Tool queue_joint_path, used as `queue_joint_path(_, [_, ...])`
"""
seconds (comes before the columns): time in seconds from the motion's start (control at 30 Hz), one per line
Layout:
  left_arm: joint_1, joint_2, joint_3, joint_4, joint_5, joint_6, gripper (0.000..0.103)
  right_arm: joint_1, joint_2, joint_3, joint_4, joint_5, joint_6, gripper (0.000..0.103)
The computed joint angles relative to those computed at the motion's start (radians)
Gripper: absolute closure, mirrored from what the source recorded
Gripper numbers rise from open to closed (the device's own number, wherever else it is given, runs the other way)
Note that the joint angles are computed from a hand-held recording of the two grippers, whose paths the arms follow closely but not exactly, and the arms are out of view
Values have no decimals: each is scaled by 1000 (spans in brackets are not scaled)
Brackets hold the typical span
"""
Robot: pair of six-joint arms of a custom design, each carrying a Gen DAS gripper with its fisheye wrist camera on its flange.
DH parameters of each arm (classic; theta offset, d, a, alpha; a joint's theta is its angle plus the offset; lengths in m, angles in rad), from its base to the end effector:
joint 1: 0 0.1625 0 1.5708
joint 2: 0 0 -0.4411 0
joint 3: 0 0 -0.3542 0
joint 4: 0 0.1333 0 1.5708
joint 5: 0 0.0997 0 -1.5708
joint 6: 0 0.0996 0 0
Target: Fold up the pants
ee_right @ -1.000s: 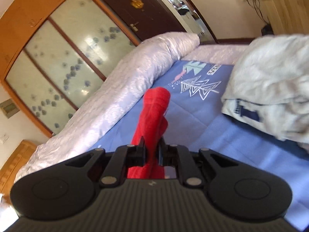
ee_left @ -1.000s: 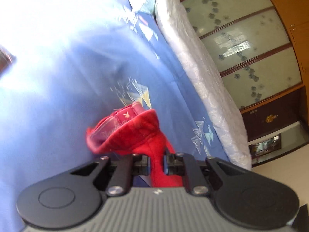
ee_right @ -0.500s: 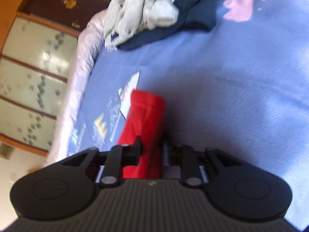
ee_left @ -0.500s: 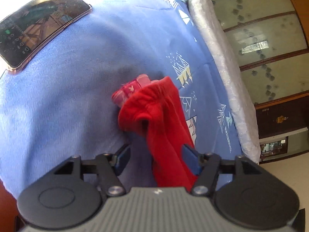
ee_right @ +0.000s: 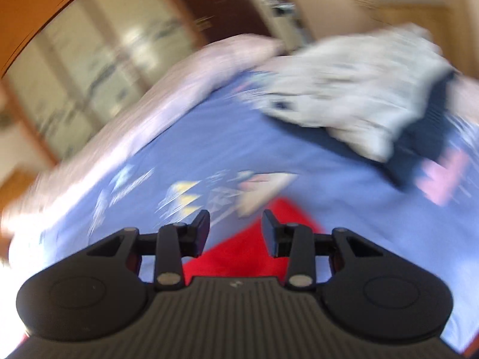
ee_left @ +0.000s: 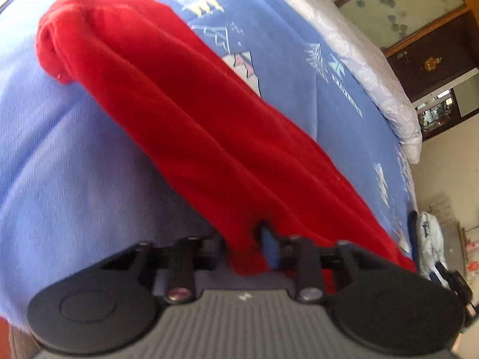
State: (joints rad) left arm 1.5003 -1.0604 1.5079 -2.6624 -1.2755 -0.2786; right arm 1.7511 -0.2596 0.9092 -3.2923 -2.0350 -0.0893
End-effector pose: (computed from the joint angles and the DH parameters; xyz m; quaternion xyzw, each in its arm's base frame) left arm 0.1146 -0.6815 0.3778 -0.1438 0.9284 -0.3325 0.0831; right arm 0.2369 -0.8049 0.1064 -0.0039 -0.8449 0.5054 0.1750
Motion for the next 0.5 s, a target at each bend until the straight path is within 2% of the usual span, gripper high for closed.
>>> queue_joint_path(0.07, [-5,-41,24,23,-2,-27,89,10,20,-45,82,46,-52,64])
queue_joint_path(0.13, [6,-77,40,45,-30,-82,90,16,17,-11,20,37,-101,65])
queue_joint_path(0.17, [18,-91,48,50,-58,-117,90,14,23,-12,-11,22,-78,65])
queue_joint_path(0.27, [51,-99,35,85,-100,-202,89,-25,-45,123,-105,23,137,63])
queue_joint_path(0.33, [55,-88,13,125,-92,-222,86,-47,-99,231,-150,20,255,63])
queue_joint_path(0.43, [35,-79,-6,171,-33,-224,75,-80,-169,386,-215,60,374,63])
queue_joint_path(0.47, [26,-83,-4,186,-14,-222,69,-86,-180,412,-220,67,397,63])
queue_joint_path(0.5, [18,-89,-1,195,-2,-217,68,-90,-182,420,-222,64,401,62])
